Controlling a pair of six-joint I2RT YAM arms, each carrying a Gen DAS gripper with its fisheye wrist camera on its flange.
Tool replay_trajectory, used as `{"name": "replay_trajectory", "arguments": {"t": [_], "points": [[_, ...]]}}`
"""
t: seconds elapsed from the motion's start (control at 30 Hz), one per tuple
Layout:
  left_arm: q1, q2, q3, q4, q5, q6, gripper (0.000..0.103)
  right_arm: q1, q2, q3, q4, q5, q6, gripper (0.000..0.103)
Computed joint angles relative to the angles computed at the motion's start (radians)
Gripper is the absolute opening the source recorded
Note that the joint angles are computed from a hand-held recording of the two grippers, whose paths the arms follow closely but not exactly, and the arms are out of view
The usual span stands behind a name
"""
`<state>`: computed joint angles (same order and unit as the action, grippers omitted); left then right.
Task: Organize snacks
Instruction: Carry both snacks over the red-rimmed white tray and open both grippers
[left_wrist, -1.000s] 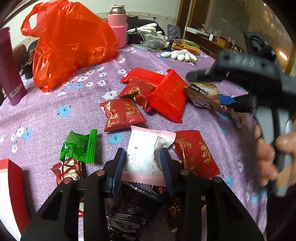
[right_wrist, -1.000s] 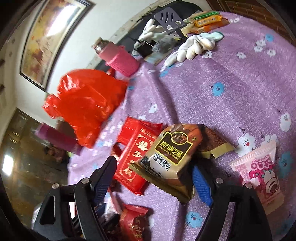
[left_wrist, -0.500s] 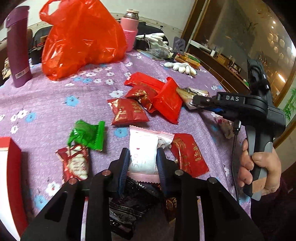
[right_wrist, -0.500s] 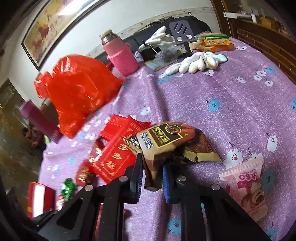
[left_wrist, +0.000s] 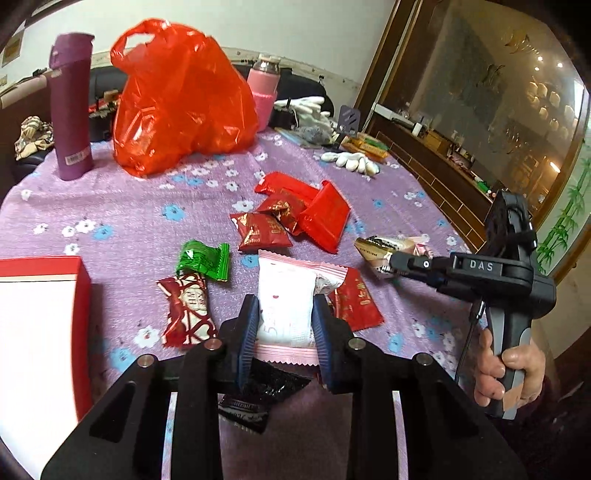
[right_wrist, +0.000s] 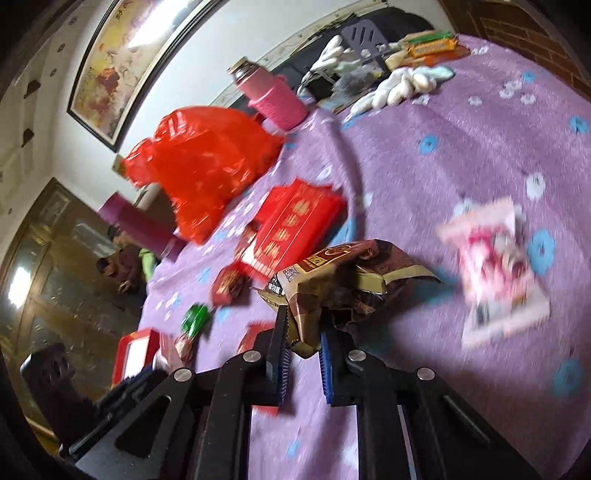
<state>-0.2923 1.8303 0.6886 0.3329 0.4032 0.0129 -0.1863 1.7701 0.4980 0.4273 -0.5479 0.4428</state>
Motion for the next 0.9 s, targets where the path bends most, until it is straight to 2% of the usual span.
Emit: {"name": "replay_trajectory", "arguments": {"t": [0.13, 0.3, 0.4, 0.63, 0.9], "points": [[0.031, -0.083, -0.065, 0.008, 0.022, 0.006, 0.026, -0.010, -0.048, -0.056, 0.043, -0.107, 0.031, 0.014], [0.106, -0.178, -0.141, 0.013, 0.053, 0.007, 0.027, 0.044, -0.098, -0.091, 0.100, -0.163, 0.103, 0.014], [0.166, -0.245, -0.182, 0.001, 0.052, 0.034, 0.027, 0.126, -0.133, -0.093, 0.108, -0.137, 0.132, 0.014], [0.410, -0.327, -0.239, -0.053, 0.129, 0.119, 0.027, 0.416, -0.109, 0.002, 0.116, -0.026, 0.193, 0.013], [0.670, -0.228, -0.227, -0.061, 0.174, 0.229, 0.027, 0.715, 0.017, 0.217, 0.025, 0.086, 0.192, 0.013]]}}
